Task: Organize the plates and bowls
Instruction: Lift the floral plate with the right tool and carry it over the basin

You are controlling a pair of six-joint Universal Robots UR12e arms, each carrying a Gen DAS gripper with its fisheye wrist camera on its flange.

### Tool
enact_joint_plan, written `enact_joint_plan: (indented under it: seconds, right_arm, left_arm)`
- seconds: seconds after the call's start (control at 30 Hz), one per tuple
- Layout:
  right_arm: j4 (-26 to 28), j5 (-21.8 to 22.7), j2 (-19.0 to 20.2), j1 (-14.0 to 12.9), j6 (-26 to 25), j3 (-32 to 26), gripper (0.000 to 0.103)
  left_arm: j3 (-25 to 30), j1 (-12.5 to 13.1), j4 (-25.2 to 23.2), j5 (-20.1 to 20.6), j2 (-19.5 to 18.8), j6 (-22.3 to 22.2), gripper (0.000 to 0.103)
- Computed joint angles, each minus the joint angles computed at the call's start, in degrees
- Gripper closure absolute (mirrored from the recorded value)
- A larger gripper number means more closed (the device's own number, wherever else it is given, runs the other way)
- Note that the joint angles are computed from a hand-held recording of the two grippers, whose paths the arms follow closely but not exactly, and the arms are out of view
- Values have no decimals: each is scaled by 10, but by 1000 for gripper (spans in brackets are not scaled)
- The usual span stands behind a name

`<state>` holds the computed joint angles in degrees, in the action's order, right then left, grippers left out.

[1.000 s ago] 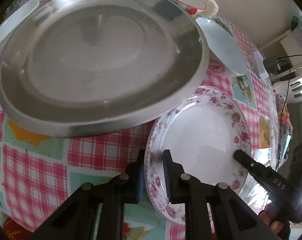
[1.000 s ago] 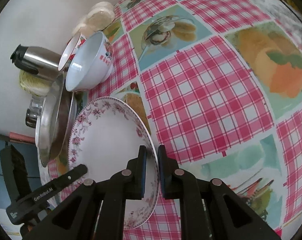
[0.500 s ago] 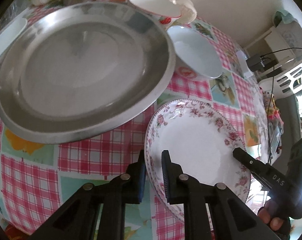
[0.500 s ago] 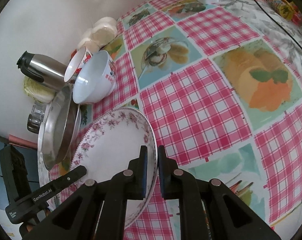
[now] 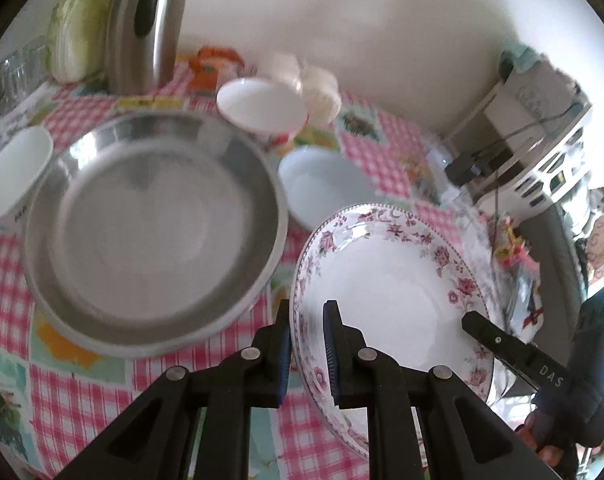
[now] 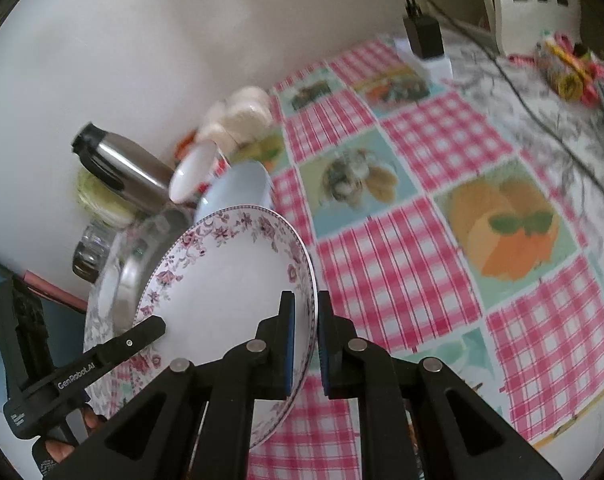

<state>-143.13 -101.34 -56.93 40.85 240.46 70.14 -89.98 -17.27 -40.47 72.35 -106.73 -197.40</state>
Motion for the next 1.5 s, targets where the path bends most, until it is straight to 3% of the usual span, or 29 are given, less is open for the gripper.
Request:
enact_joint_plan:
  seconds: [0.2, 0.47, 0.93, 1.5]
  right_arm:
    - [4, -31, 12, 1, -20, -40, 92]
    - [8, -25, 41, -6, -36, -97, 91]
    - [39, 7, 113, -12, -87, -219, 91]
    - [107, 64, 213, -3, -118, -389, 90]
  left_arm:
    - [13, 10, 36, -12, -5, -6, 86]
    - [37, 27, 56, -17, -24, -33, 86]
    - [41, 69, 75, -36, -36, -95, 87]
    - [2, 119, 84, -26, -6, -126, 87]
